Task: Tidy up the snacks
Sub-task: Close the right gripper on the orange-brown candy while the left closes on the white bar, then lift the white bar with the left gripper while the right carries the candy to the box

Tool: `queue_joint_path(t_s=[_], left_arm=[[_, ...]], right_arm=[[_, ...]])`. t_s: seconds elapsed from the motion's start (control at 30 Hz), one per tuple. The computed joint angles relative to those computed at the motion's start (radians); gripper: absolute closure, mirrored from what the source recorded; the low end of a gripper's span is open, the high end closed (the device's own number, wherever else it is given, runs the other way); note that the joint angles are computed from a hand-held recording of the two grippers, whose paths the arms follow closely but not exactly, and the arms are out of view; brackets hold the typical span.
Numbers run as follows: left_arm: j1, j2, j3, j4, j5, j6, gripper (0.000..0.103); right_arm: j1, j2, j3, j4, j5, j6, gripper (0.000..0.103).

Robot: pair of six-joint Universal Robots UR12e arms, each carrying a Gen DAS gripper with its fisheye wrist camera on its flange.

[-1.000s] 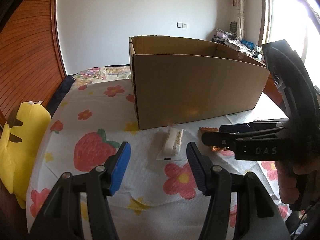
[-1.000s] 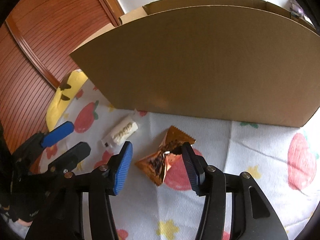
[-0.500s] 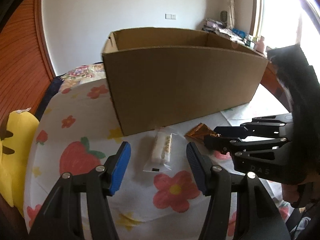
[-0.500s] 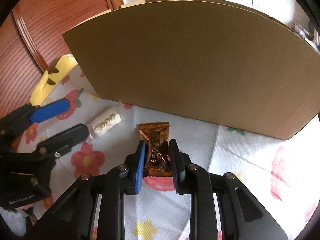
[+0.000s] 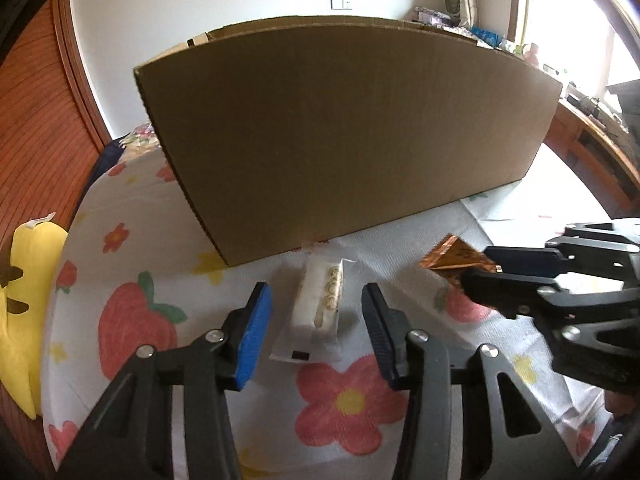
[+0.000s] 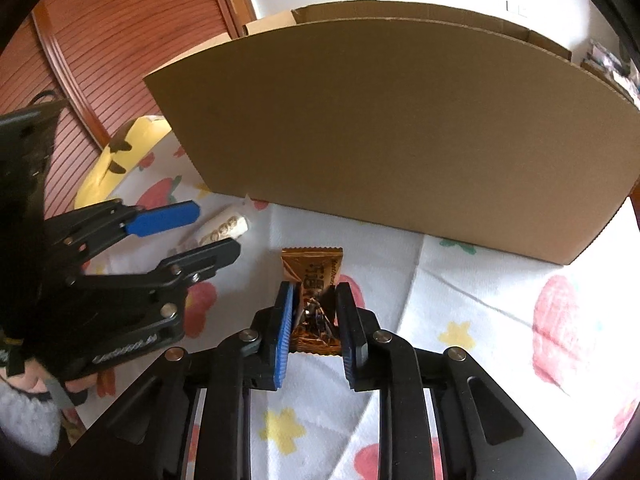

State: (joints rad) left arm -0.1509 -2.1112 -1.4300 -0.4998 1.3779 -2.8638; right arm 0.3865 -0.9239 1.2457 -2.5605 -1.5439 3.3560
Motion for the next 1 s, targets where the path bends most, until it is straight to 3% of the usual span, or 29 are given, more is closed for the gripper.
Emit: queue_joint_path(t_s=[0.1, 0.33, 0.47, 0.77, 1.0], left_arm=[[-0.004, 0.000, -0.003, 0.003, 0.012, 0.001, 0.065], [-0.010, 0.003, -0.005, 0.002, 0.029, -0.011, 0.067], [-0.017, 0.006, -0.010, 0.007, 0.043, -0.015, 0.082], [-0.011, 0.037, -0.047, 0.036, 0.020, -0.032, 0.083], [0.004, 0.094, -0.090, 0.128, -0.037, -0.093, 0.083]], right_arm=[[0.001, -0.011, 0.017, -0.014, -0.005, -0.012, 0.084], [0.005, -0.037, 0.055, -0.054, -0.011, -0.021, 0.084], [0.006, -0.049, 0.073, -0.072, -0.013, -0.020, 0.084], [0.002, -0.083, 0.123, -0.115, -0.031, -0.006, 0.084], [0.006, -0.123, 0.171, -0.167, -0.062, -0.010, 0.084]])
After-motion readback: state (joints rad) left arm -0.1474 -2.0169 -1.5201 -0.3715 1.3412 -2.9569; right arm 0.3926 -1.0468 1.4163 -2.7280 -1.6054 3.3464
